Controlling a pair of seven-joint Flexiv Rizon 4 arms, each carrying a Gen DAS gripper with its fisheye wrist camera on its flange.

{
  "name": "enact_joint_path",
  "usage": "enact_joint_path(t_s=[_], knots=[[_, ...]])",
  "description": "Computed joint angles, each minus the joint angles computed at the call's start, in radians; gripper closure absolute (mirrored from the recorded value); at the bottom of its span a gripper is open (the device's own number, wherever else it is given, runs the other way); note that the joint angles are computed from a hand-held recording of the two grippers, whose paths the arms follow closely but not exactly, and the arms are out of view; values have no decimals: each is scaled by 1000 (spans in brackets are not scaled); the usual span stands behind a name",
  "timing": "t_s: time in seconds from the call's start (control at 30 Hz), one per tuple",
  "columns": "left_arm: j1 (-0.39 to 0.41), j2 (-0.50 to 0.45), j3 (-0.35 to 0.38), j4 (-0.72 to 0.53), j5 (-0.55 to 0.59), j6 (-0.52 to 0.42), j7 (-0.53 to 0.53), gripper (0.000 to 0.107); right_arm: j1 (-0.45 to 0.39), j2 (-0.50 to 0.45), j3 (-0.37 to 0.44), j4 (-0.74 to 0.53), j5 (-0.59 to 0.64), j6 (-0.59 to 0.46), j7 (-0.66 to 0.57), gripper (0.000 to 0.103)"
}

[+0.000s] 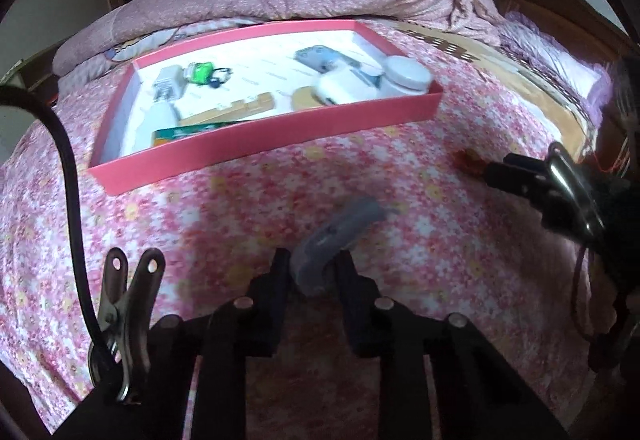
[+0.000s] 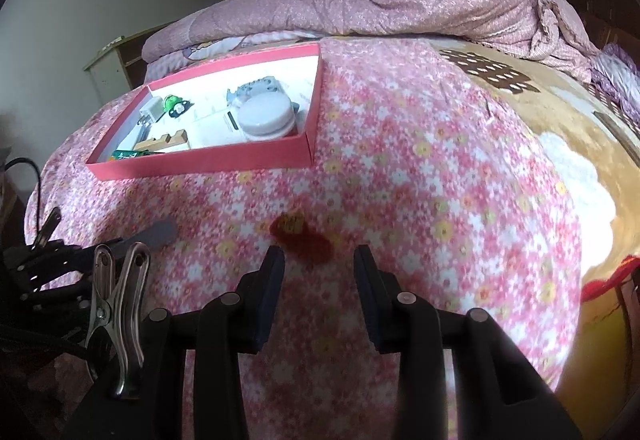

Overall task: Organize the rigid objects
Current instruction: 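Grasp the grey U-shaped handle with the left tool while the right tool grasps the red figure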

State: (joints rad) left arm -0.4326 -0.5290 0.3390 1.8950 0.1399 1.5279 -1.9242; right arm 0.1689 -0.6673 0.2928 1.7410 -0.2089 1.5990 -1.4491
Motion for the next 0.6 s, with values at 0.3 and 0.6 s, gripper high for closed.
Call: enact_joint_path(t_s=[0.3,0.6], knots=[[35,17,-8,30,-11,19,-30,69,3,-36,31,-43,-17,-32,-45,66],[126,41,-153,100,-115,97,88,38,97,-21,-90,13,-49,62,-45,83]])
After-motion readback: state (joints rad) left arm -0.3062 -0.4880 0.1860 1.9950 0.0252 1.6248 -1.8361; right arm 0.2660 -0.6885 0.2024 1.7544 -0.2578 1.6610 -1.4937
